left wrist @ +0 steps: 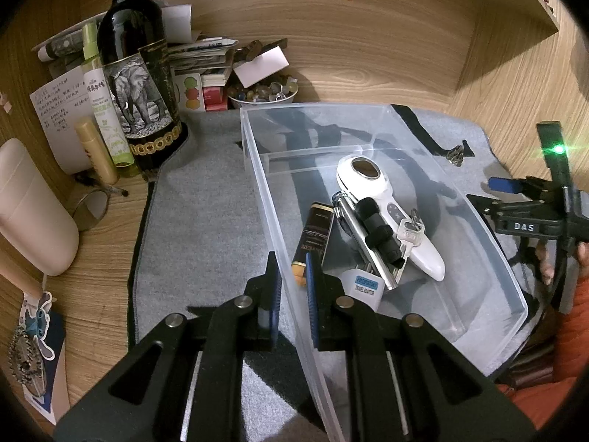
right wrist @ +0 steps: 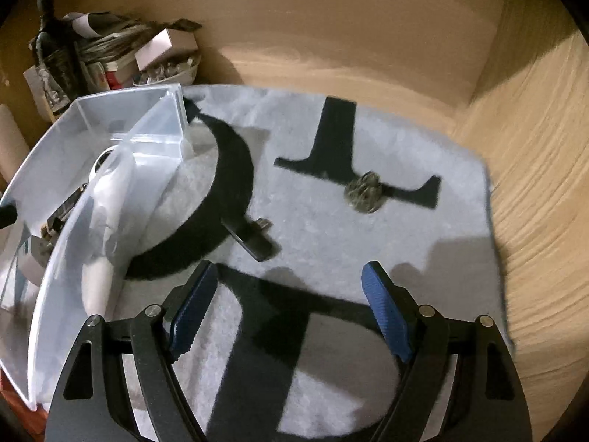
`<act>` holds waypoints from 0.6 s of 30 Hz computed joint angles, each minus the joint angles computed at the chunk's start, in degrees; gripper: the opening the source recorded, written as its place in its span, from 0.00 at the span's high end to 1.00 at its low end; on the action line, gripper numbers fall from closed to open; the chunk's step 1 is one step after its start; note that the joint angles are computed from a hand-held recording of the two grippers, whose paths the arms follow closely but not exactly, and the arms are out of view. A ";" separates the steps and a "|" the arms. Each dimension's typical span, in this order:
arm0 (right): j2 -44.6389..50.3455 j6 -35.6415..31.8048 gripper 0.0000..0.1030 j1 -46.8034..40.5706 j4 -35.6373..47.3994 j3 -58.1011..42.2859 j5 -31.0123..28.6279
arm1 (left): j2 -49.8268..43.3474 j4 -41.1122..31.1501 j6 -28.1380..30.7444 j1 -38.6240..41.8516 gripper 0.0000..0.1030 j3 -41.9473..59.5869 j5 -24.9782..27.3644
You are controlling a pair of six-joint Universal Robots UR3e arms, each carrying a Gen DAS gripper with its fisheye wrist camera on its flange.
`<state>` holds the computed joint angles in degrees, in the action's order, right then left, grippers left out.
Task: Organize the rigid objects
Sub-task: 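Grasp the second black item on the rug with the right gripper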
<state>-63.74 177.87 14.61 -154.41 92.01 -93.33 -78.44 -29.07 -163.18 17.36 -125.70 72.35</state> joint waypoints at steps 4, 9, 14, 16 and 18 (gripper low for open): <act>3.91 0.64 0.24 0.01 1.83 -4.43 0.99 | -0.24 -0.72 -0.24 0.52 0.88 0.45 -0.46; 8.31 0.80 0.26 1.08 4.44 -10.28 0.11 | -0.83 -0.48 -0.07 0.45 0.88 0.76 -0.07; 9.04 -0.06 0.46 1.09 6.44 -11.98 2.19 | -0.80 -0.15 0.13 0.46 0.88 0.47 0.03; 8.83 -0.34 0.58 1.13 7.02 -12.20 3.32 | -0.80 -0.07 0.12 0.45 0.88 0.43 0.02; 9.06 -0.38 0.71 1.54 7.25 -12.76 3.17 | -0.80 -0.07 0.12 0.45 0.88 0.43 0.02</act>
<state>-54.67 177.49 16.15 -147.16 79.24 -90.16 -79.24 -29.14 -163.06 17.81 -125.28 72.37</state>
